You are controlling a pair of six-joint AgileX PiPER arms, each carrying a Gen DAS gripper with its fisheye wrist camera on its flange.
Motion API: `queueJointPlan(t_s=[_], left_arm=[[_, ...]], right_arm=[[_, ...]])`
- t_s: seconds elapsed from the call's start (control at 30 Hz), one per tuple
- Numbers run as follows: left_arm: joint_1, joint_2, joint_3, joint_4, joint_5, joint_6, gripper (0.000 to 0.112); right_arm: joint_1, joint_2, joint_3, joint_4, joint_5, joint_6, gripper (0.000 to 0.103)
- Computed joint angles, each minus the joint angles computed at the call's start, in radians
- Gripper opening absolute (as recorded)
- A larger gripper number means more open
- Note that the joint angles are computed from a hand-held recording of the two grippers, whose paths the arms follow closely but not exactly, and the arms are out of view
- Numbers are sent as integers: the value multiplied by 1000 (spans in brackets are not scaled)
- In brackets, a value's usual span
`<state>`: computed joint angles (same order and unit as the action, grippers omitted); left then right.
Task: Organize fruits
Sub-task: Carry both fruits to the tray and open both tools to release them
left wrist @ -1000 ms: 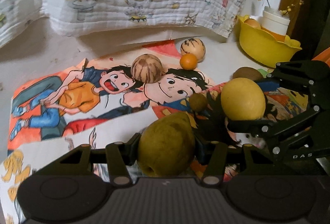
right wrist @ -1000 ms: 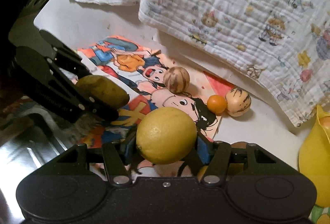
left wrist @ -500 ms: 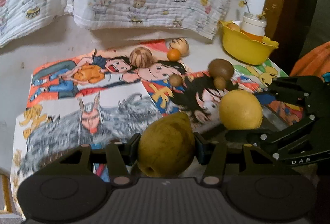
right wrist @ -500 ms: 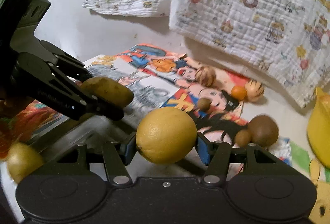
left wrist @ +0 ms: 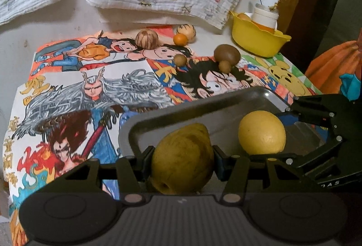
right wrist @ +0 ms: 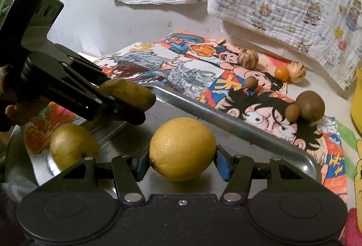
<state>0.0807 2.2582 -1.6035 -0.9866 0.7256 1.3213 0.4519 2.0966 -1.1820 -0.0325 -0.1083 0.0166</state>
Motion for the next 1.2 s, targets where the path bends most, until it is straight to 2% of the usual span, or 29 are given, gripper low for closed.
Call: queueJointPlan(t_s=[0.13,0.6,0.7,0.87,1.03,1.2], left_arm=[[0,-11,27,1,-13,14,57],[-9,-26,68,-18,-45,33,58],[-9,-32,78,-39,-62,41,59],[5,-45,88,-76,-46,57,69],[26,-100,168,-170,-52,135,83],[33,-184,301,-305,-131,257,98]], right_arm=[[13,-4,26,128,-18,-116,61],[31,-6,66,298,-80,-277,61],[47,-11,80,428,-115,-406,65],[44,-38,124,316,-158,-276,75],[62,-75,182,294,-218,-225,83],[91,-123,263,318,-304,-204,96]])
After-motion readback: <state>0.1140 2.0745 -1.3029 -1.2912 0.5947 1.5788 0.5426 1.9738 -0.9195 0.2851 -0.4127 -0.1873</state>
